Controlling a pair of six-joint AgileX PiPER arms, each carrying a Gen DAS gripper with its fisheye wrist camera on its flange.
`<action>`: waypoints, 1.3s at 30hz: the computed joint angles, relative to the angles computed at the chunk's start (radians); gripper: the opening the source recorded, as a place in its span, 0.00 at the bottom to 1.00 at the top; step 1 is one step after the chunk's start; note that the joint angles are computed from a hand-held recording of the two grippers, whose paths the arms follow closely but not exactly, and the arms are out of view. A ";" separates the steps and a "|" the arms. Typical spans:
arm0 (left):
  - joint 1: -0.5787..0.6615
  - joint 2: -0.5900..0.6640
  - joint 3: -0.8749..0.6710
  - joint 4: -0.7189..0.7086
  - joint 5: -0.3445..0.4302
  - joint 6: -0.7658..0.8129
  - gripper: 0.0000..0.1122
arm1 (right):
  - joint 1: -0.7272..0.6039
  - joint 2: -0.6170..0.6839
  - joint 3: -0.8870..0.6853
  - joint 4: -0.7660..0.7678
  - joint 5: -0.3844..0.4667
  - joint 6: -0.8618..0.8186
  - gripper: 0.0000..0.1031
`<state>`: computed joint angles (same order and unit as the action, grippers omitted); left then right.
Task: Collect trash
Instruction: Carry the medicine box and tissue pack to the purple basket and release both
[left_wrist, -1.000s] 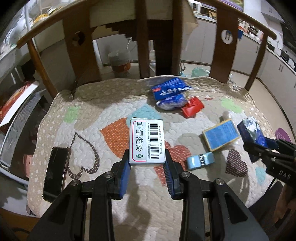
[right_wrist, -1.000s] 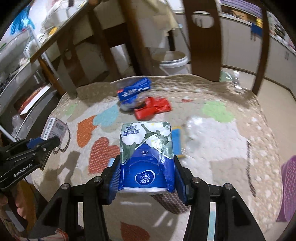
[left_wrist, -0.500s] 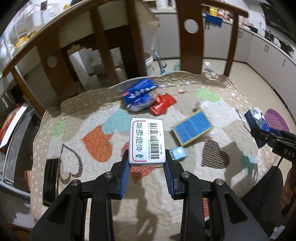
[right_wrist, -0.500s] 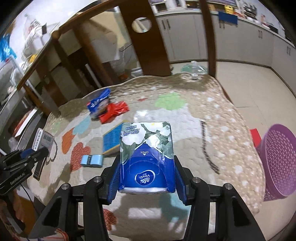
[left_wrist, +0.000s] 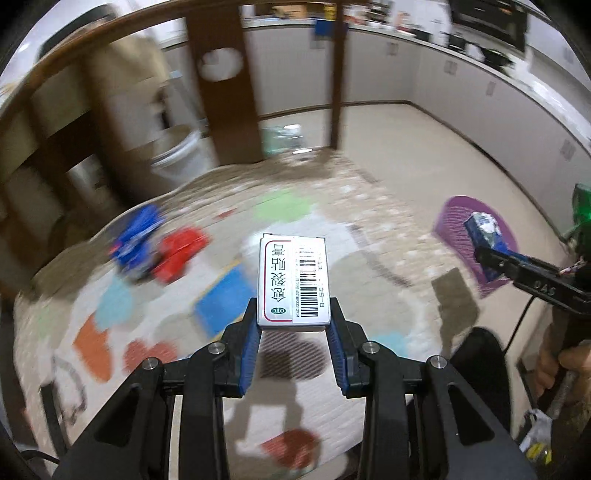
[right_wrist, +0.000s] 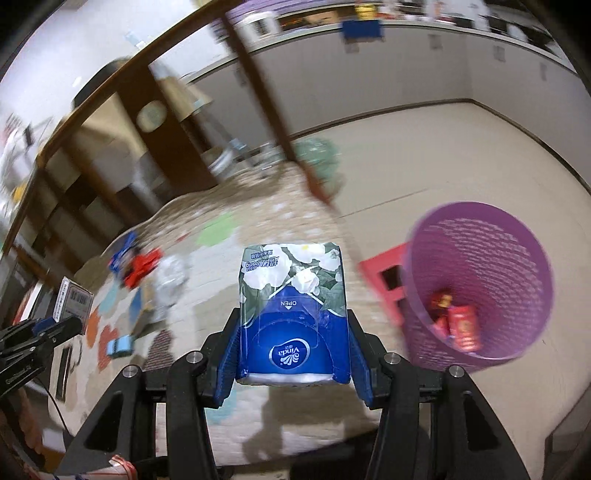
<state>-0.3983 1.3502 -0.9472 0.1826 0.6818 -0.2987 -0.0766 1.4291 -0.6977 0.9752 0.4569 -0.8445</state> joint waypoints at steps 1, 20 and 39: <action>-0.021 0.036 -0.033 -0.019 -0.003 0.009 0.29 | -0.054 -0.001 0.004 0.013 0.016 -0.031 0.54; -0.250 0.736 -0.850 -0.372 0.147 0.200 0.29 | -0.491 0.234 -0.126 0.089 0.114 -0.277 0.54; -0.306 0.718 -0.820 -0.278 0.089 0.157 0.60 | -0.510 0.297 -0.170 0.100 0.082 -0.271 0.67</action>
<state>-0.7039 2.0687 -1.7668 -0.0955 0.7709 -0.1420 -0.5868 1.7263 -0.8678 1.0753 0.5384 -1.1160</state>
